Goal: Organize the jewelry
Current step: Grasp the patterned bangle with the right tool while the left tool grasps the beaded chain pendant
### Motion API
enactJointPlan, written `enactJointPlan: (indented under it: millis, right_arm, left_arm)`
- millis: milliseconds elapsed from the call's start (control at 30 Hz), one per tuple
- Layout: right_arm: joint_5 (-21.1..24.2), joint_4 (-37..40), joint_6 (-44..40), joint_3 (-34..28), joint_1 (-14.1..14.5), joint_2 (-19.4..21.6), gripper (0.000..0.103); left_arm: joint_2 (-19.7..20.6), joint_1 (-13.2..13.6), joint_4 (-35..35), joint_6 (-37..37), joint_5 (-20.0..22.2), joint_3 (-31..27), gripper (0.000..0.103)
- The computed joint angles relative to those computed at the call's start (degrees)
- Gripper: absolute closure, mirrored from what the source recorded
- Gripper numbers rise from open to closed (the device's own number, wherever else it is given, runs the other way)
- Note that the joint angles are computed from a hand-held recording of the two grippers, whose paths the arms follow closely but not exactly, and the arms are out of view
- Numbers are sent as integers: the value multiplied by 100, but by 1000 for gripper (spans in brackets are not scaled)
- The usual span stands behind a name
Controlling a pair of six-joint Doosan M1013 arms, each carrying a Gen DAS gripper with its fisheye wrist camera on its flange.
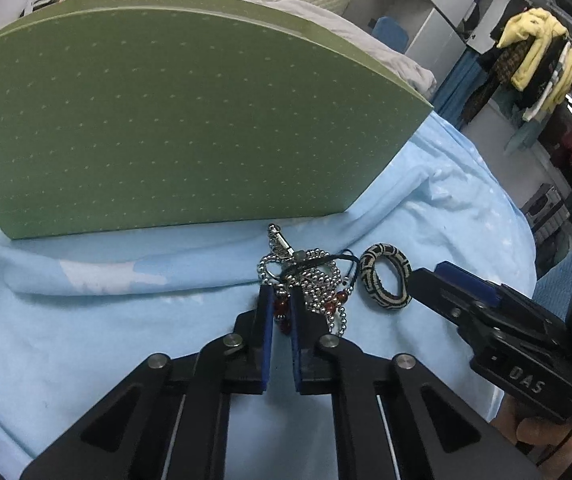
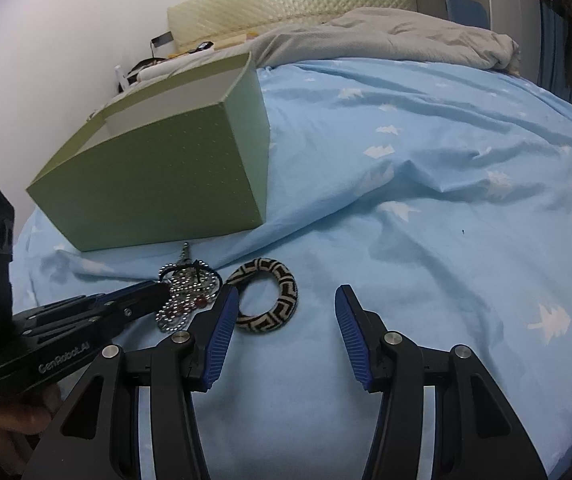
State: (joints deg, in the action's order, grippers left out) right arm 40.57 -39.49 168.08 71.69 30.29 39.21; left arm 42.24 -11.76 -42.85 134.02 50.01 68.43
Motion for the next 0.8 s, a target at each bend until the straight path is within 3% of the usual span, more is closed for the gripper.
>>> enactJointPlan:
  millis: [233,300,800]
  right_arm:
    - [119,317,-320,-152,-29,153,82]
    - [223,266,-386,-202,-7,184,94]
    - [694,-59,-198,-242,191,5,97]
  left_arm:
    - [-106,-4,-112,237,-97,118,99]
    - [-141,8,-174,300,-83,141,99]
    - [-622,154,-726,1003,-193,544,99]
